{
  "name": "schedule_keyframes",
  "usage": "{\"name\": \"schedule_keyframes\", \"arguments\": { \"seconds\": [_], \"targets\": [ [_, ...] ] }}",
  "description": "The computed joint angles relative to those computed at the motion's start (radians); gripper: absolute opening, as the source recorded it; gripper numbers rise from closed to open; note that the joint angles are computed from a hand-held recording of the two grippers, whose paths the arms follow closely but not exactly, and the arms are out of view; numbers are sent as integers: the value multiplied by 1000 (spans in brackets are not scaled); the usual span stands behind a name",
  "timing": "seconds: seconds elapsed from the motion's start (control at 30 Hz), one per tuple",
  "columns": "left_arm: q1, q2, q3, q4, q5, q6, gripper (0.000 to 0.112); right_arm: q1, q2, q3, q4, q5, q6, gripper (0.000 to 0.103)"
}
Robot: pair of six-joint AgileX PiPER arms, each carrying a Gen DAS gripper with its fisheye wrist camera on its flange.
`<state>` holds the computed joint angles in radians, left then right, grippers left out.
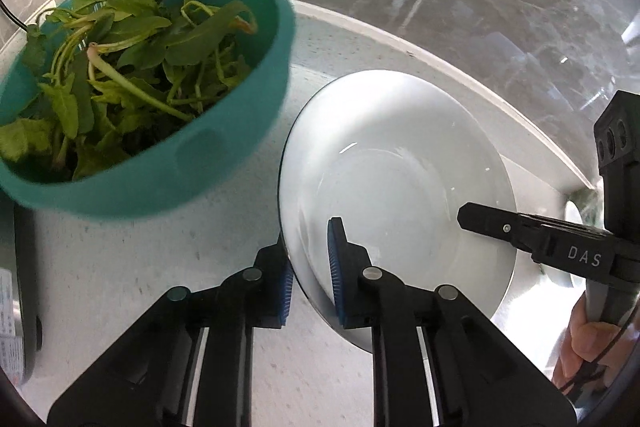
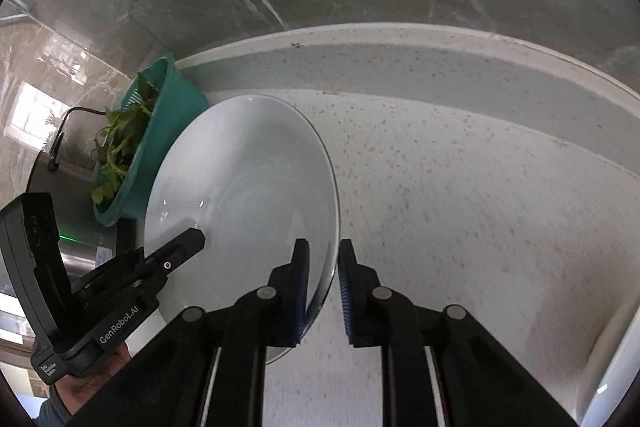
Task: Organize plates and bowls
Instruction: 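Lift the large white bowl and carry it across the counter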
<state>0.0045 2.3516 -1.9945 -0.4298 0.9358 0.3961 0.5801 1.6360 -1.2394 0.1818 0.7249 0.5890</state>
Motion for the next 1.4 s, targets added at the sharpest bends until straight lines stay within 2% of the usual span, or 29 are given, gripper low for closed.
{"name": "schedule_keyframes", "arguments": {
  "seconds": [0.2, 0.4, 0.73, 0.77, 1.1, 1.27, 1.4],
  "targets": [
    [-27, -87, 114, -20, -9, 35, 14, 49, -129, 86, -74, 19, 114, 17],
    [-61, -165, 226, -44, -14, 77, 14, 130, -271, 187, -165, 41, 296, 18],
    [-151, -345, 528, -78, -77, 151, 14, 272, -455, 348, -306, 82, 601, 19],
    [-161, -394, 575, -71, -71, 148, 14, 286, -483, 370, -322, 89, 637, 19],
    [-289, -476, 628, -46, -86, 107, 14, 445, -650, 471, -470, 188, 929, 19],
    [-348, -501, 674, -28, -89, 93, 14, 606, -729, 514, -574, 290, 1149, 19],
    [-397, -489, 727, -34, -126, 78, 14, 715, -786, 563, -616, 346, 1292, 20]
  ]
}}
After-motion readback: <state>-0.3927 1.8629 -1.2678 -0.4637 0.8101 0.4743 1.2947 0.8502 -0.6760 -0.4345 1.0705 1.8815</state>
